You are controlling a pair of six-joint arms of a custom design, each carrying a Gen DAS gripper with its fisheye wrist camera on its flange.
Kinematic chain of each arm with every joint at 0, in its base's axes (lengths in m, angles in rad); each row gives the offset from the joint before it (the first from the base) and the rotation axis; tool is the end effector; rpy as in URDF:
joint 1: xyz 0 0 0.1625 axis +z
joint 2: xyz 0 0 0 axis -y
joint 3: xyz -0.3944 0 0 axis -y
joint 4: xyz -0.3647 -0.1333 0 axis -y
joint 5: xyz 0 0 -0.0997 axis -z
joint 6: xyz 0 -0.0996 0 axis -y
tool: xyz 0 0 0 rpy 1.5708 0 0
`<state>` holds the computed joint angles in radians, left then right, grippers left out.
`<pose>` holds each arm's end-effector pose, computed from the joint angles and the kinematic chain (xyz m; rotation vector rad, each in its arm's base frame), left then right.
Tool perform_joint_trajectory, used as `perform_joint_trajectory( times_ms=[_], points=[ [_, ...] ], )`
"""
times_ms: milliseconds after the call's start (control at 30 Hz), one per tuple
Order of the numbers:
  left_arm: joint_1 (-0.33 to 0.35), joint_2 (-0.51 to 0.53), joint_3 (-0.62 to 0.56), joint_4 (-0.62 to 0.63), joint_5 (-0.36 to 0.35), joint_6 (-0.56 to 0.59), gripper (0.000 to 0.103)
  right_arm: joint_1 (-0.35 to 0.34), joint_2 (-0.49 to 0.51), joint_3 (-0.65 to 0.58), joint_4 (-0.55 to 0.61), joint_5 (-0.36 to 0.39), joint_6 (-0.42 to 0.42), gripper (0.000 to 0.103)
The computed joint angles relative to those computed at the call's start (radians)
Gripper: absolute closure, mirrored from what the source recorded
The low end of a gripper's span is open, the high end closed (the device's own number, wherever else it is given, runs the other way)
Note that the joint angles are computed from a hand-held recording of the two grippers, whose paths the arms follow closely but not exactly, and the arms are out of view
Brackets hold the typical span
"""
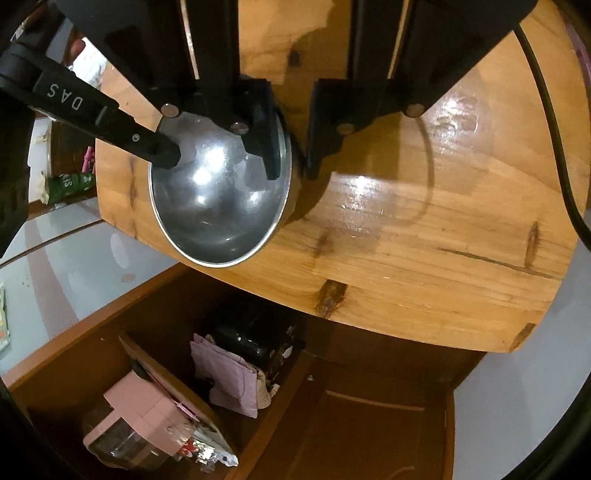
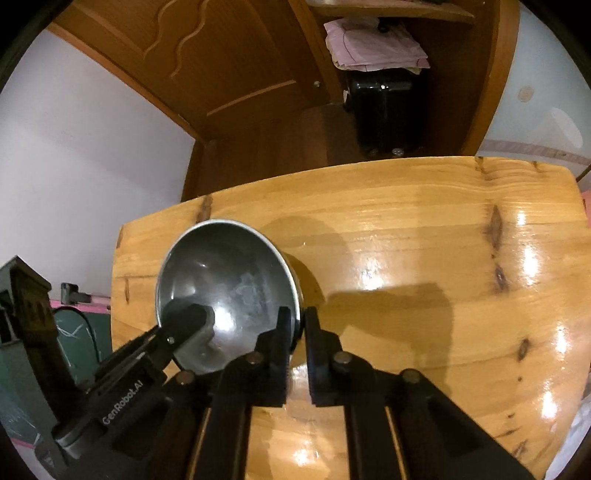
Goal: Organize plates and bowls
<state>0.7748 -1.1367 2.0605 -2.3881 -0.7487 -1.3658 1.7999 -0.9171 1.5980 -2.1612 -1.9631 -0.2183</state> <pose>-0.1970 -0.4815 0.1513 -0.6514 2.4324 -0.9051 0.2322 -0.5765 0.1453 0.6334 -2.6725 -0.1214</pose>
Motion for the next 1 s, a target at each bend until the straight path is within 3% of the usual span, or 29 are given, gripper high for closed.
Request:
perform_joint_trajectory(
  times_ms=[133,367,533,733,1000],
  points=[
    [-0.034,-0.031,0.005,0.027,-0.011,-0.014,0.091,-0.003,-0.045,0.003,0.043,0.045,0.019,0.096],
    [-0.148,-0.091,-0.032,0.241,-0.029,-0.115,0.091,0.041,-0.169,0.049,0.099,0.057,0.031,0.095],
    [-0.27,-0.122,-0.07,0.426,-0.031,-0.224,0.091,0.067,-0.303,0.115,0.124,0.09,0.045,0.095],
    [-0.422,-0.136,-0.103,0.6,-0.092,-0.35,0.091,0.089,-0.489,0.206,0.171,0.147,0.055,0.094],
    [-0.616,-0.133,-0.119,0.747,-0.147,-0.505,0.091,0.11,-0.718,0.327,0.24,0.185,0.033,0.094]
  ],
)
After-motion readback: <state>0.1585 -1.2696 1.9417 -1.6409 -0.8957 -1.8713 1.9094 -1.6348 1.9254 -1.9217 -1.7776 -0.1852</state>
